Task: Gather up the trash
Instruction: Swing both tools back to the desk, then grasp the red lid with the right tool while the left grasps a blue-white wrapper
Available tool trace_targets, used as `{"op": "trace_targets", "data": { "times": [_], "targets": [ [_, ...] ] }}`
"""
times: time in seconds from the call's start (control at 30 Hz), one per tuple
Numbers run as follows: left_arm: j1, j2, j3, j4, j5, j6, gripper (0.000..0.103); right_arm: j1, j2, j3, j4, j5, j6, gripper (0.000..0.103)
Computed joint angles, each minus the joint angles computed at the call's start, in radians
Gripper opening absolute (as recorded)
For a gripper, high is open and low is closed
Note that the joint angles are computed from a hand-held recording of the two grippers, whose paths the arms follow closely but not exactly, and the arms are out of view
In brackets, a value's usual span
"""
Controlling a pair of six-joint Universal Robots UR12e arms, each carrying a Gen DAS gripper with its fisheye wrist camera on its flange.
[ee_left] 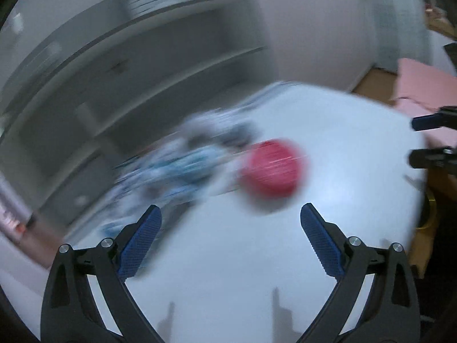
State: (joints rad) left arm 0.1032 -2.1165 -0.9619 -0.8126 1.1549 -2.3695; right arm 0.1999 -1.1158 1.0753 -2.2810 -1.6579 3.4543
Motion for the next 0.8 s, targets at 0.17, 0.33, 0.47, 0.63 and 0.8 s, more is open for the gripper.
{"op": "trace_targets", "data": {
  "times": [0.17,0.33,0.47,0.63,0.8],
  "targets": [
    [0.047,-0.078,0.116,-0.033,0.066,-0.039,0.095,0.031,0.203,-0.319,0.169,0.036,-0.086,0.094],
    [0.076,-0.101,0.152,-0.084,0.021,-0.065,0.095,0.034,0.375,-0.615,0.343,0.045,-0.078,0.094],
    [0.076,-0.11,0.153,-0.074,0.008,-0.031,0.095,0.026,0.448,-0.742,0.426,0.039,-0.057,0.094],
    [0.064,-0.163,0.254,-0.168,-0.002,-0.021,0.095,0.017,0.462,-0.761,0.439,0.088,-0.047,0.08],
    [0.046,-0.209,0.323,-0.184,0.018,-0.019,0.095,0.023,0.427,-0.699,0.384,0.088,-0.047,0.08]
  ]
}}
